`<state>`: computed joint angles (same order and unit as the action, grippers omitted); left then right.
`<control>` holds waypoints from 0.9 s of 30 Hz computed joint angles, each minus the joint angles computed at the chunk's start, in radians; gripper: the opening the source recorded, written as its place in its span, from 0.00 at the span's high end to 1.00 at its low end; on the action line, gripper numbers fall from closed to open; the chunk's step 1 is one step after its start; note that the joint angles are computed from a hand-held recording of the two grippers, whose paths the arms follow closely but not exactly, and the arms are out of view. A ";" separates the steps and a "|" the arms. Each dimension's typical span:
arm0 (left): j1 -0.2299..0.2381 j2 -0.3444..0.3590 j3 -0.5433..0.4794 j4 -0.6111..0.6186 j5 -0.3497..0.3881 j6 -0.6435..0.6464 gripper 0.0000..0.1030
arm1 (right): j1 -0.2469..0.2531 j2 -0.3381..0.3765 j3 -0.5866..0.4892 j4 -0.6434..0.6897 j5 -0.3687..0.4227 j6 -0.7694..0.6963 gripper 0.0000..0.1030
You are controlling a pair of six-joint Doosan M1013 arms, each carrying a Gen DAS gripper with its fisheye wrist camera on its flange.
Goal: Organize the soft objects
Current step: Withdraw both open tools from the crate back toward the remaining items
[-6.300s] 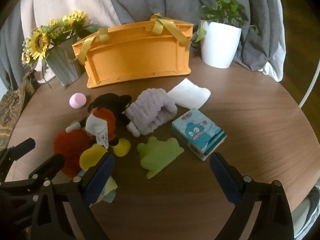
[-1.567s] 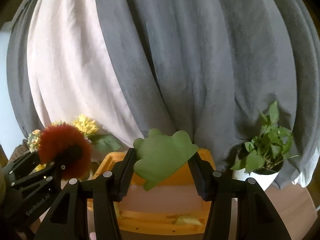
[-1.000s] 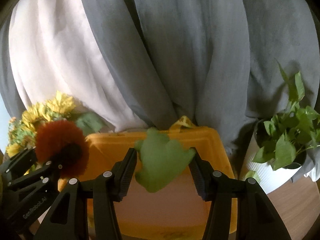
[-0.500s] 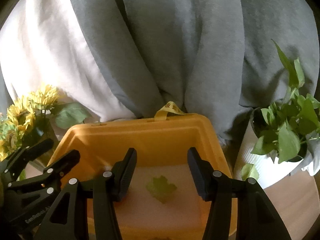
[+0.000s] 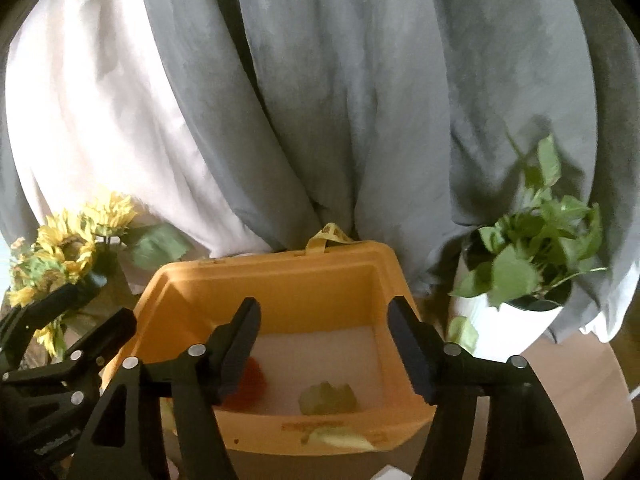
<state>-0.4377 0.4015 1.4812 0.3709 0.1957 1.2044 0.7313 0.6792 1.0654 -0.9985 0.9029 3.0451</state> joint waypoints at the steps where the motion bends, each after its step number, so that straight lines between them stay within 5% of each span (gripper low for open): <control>1: 0.000 -0.008 0.008 0.007 -0.003 -0.008 0.11 | 0.005 -0.004 0.004 -0.005 0.006 0.006 0.29; 18: -0.024 -0.182 0.216 1.032 -0.039 -1.015 0.07 | 0.110 -0.079 0.095 -0.169 0.111 0.156 0.28; 27: -0.023 -0.266 0.308 1.385 -0.038 -1.358 0.05 | 0.175 -0.100 0.114 -0.222 0.187 0.214 0.28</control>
